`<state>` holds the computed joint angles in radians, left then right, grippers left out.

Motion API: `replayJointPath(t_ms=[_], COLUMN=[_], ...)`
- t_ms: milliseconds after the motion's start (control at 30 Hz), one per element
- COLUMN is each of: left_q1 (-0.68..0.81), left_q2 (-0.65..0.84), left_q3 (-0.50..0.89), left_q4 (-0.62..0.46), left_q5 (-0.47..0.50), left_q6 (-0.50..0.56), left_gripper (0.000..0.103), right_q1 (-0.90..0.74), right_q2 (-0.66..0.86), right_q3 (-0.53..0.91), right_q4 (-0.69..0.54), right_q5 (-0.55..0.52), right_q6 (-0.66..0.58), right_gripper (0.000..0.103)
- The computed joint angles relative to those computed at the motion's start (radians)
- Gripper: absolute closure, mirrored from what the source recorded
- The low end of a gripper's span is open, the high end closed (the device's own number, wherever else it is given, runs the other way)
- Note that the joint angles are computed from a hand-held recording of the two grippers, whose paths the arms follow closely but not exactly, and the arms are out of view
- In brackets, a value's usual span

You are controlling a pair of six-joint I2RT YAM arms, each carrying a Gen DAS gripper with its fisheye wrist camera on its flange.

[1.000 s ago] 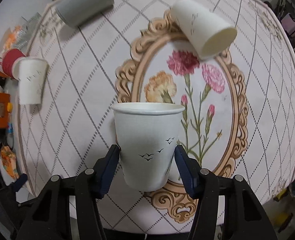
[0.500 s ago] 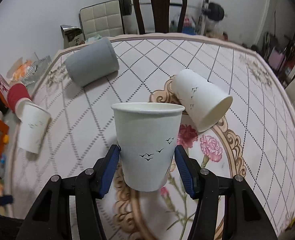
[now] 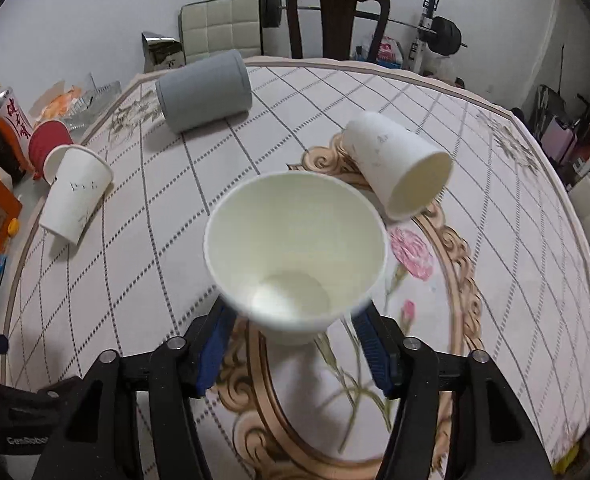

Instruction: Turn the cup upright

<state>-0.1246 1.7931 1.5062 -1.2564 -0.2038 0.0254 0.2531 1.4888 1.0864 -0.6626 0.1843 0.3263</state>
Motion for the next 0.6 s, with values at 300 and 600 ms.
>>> replayJointPath(t_ms=[300, 600], left_q1=[-0.055, -0.187], left_q2=[-0.167, -0.273], left_q3=[0.009, 0.232], left_q4=[-0.086, -0.274], left_q5=[0.001, -0.002], left_q6=[-0.047, -0.190], left_gripper=[0.000, 0.000], right_q1=[-0.011, -0.013], right_q2=[-0.162, -0.282], right_q3=[0.015, 0.288], right_q4=[-0.226, -0.589], right_q5=[0.026, 0.097], right_q6=[0.057, 0.046], right_gripper=[0.014, 0.000])
